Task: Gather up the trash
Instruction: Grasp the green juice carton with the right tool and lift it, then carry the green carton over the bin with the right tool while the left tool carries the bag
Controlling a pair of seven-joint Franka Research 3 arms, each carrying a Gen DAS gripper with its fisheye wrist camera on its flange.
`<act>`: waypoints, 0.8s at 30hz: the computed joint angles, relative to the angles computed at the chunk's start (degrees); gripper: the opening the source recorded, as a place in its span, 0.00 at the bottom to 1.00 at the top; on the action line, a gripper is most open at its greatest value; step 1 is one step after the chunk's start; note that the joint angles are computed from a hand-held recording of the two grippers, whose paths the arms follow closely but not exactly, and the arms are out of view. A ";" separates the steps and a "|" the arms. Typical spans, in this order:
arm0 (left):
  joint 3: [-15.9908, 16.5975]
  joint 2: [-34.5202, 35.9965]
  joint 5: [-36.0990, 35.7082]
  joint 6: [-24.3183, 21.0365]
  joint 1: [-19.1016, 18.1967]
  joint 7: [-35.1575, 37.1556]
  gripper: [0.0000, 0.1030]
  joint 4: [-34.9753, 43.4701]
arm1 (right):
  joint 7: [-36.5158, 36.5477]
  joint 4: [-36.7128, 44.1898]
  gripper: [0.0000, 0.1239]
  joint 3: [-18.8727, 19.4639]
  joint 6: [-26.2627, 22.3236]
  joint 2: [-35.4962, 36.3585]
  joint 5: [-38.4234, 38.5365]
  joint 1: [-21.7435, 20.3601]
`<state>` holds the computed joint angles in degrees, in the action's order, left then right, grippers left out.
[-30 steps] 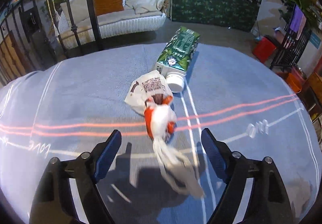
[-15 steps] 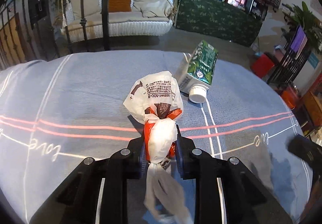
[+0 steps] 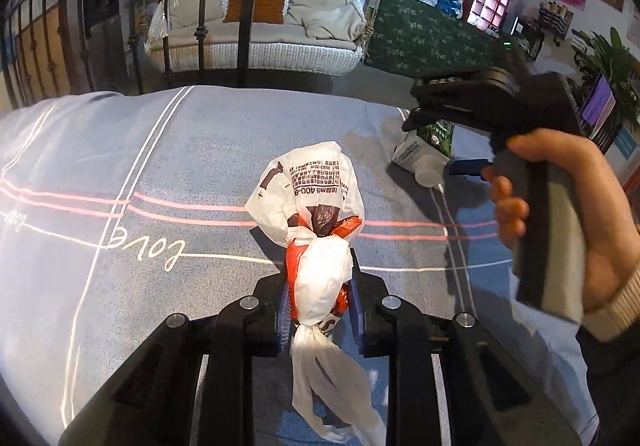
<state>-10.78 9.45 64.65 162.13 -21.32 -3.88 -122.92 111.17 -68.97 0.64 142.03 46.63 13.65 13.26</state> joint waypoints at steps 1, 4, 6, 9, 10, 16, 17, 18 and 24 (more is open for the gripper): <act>-0.12 -0.02 0.35 -0.60 -0.29 0.09 0.23 0.14 | 1.06 2.34 0.63 -0.44 -1.39 1.52 -0.32 0.25; -0.43 0.00 -0.38 0.12 -0.30 0.81 0.23 -0.02 | 2.03 5.83 0.58 -2.08 -2.86 3.50 -3.28 1.76; -0.53 0.18 -0.84 0.11 -0.47 1.43 0.23 0.09 | 0.50 7.03 0.44 -1.77 -3.42 4.11 -4.45 1.83; -0.51 0.25 -1.65 0.65 -0.59 2.14 0.23 -0.01 | -2.47 4.94 0.40 -0.82 -2.02 3.18 -4.59 1.53; -0.48 0.19 -1.77 0.62 -0.67 2.30 0.23 0.00 | -3.23 3.00 0.40 -0.74 -0.69 2.20 -4.55 1.57; -0.84 -1.29 -1.91 -0.06 -1.10 1.85 0.23 -0.83 | -8.02 -8.35 0.40 1.04 4.74 -4.49 -1.44 0.05; -1.00 -1.63 -1.66 -0.27 -1.23 1.44 0.23 -1.06 | -8.88 -10.23 0.40 1.29 5.75 -5.62 -0.77 -0.21; -1.19 -1.94 -1.67 -0.40 -1.25 1.32 0.23 -1.26 | -9.97 -13.39 0.40 1.44 7.33 -7.60 -0.31 -0.31; -2.66 -3.97 -1.56 -1.39 -1.63 0.95 0.23 -2.38 | -18.44 -28.71 0.40 4.45 13.87 -17.97 6.15 -3.33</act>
<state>-13.45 5.49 63.09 160.74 -22.95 -2.92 -125.30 92.73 -97.68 5.09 155.90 28.66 19.79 9.94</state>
